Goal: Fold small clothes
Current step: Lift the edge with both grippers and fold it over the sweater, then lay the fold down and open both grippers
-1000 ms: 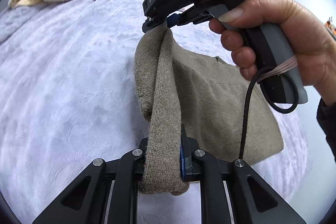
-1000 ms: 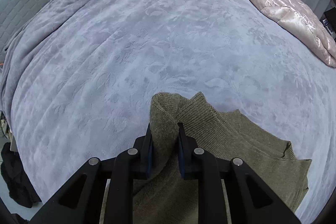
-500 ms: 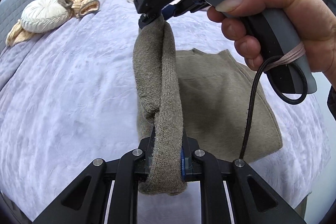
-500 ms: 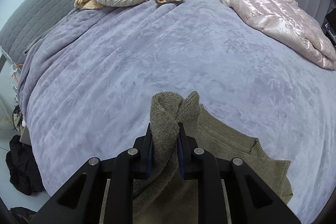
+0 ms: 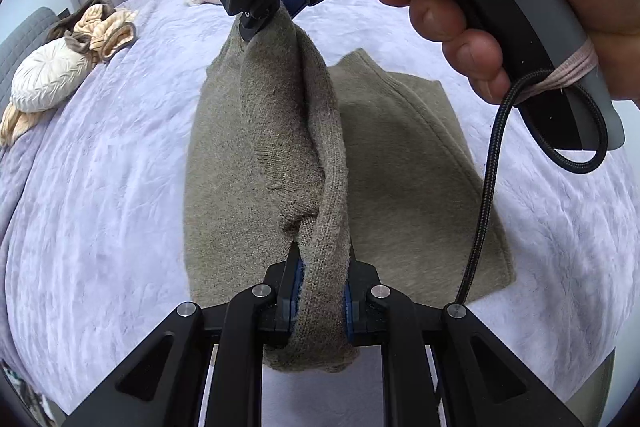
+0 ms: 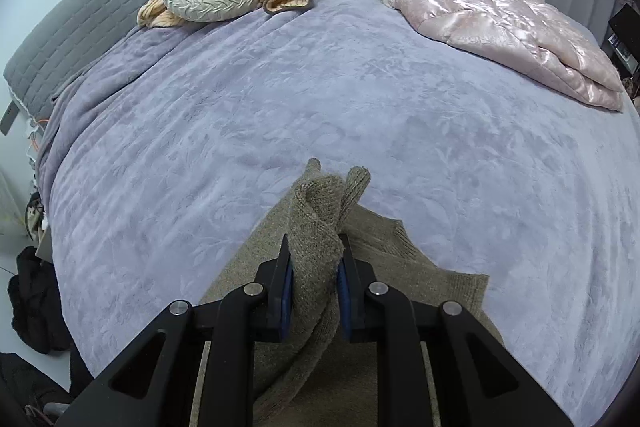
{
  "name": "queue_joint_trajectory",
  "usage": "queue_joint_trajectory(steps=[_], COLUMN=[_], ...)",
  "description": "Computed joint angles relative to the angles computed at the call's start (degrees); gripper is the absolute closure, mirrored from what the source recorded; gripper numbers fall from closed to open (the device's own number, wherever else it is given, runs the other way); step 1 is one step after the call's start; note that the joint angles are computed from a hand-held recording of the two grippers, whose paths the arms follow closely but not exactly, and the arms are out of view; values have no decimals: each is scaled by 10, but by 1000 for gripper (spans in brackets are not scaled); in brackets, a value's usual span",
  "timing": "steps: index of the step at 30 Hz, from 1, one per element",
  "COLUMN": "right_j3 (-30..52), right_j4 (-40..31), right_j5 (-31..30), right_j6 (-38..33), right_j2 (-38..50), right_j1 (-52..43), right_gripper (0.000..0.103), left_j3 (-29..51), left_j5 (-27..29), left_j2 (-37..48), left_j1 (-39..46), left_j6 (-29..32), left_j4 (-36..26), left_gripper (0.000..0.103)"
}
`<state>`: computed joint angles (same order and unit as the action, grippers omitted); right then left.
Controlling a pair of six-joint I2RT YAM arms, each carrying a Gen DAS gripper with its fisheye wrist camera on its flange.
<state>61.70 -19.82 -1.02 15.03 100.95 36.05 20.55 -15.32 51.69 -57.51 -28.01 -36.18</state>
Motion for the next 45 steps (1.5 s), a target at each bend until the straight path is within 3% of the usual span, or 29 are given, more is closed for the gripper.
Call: queue_joint_trajectory(steps=[8, 20, 34, 37, 39, 41, 45], right_j3=[-122, -295, -335, -333, -353, -376, -445], right_j4=[69, 191, 314, 299, 300, 288, 254], right_j5=[-42, -141, -197, -209, -214, -219, -230], right_j6=[-25, -39, -27, -14, -18, -25, -19], right_j2=[-69, -158, -48, -49, -75, -114, -240], right_j1=[-77, -212, -279, -297, -310, -322, -341], right_gripper=[83, 83, 82, 66, 45, 41, 40], left_j3=[59, 108, 137, 117, 97, 52, -19], left_j5=[-26, -47, -96, -82, -59, -39, 49], left_j2=[190, 322, 433, 401, 356, 271, 52], left_j1=[-54, -118, -148, -138, -120, -109, -59], left_j6=[-21, -30, -54, -37, -22, -5, 58], left_j4=[86, 124, 148, 157, 157, 159, 100], left_gripper=[86, 86, 85, 68, 36, 22, 22])
